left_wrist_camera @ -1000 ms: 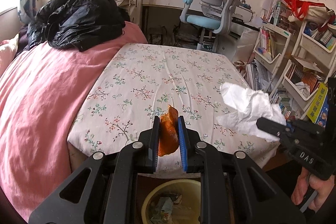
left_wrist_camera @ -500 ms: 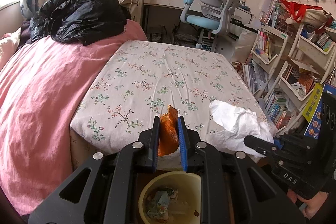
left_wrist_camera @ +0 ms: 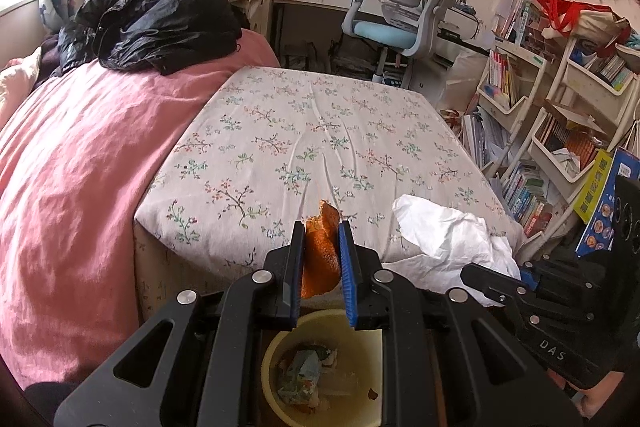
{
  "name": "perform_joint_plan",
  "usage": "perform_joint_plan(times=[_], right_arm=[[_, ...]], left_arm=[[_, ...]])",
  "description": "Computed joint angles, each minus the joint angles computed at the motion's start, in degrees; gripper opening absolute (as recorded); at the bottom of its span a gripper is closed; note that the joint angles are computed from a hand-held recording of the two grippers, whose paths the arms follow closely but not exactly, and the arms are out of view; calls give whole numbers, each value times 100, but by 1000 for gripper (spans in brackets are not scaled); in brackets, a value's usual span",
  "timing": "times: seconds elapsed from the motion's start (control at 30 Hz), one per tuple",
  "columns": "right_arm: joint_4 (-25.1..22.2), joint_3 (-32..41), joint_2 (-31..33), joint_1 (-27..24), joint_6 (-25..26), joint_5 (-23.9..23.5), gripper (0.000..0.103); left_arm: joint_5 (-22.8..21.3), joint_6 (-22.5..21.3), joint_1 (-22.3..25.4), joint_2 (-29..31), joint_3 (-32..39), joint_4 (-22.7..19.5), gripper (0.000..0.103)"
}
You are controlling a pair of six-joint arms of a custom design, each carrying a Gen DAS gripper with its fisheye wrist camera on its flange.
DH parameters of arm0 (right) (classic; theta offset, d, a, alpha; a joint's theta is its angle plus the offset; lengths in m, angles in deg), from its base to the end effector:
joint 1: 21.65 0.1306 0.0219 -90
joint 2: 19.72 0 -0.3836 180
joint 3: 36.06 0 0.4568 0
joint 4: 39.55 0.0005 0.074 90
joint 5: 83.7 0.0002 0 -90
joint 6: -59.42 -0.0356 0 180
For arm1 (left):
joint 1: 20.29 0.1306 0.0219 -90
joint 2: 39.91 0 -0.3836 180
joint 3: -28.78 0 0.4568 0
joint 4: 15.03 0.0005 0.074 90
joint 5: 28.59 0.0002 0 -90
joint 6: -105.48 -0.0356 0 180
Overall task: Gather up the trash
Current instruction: 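Open both tools over the yellow bin to drop the orange piece and tissue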
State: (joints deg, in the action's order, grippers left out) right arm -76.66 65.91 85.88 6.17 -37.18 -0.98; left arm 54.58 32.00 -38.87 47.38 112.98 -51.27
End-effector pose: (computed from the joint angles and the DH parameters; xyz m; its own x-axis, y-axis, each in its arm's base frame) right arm 0.5851 0.3133 0.3997 -0.6363 -0.2069 -0.7432 -0.4779 0.8620 0.1692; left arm 0.5172 -0.1699 0.4197 -0.6411 -0.0823 -0.7630 0.0489 0.9878 -0.1477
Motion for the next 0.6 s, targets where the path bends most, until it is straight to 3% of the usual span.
perform_joint_plan(times=[0.6], right_arm=[[-694, -15, 58, 191, 59, -180, 13]], left_arm=[[-21, 39, -87, -124, -164, -168, 16]])
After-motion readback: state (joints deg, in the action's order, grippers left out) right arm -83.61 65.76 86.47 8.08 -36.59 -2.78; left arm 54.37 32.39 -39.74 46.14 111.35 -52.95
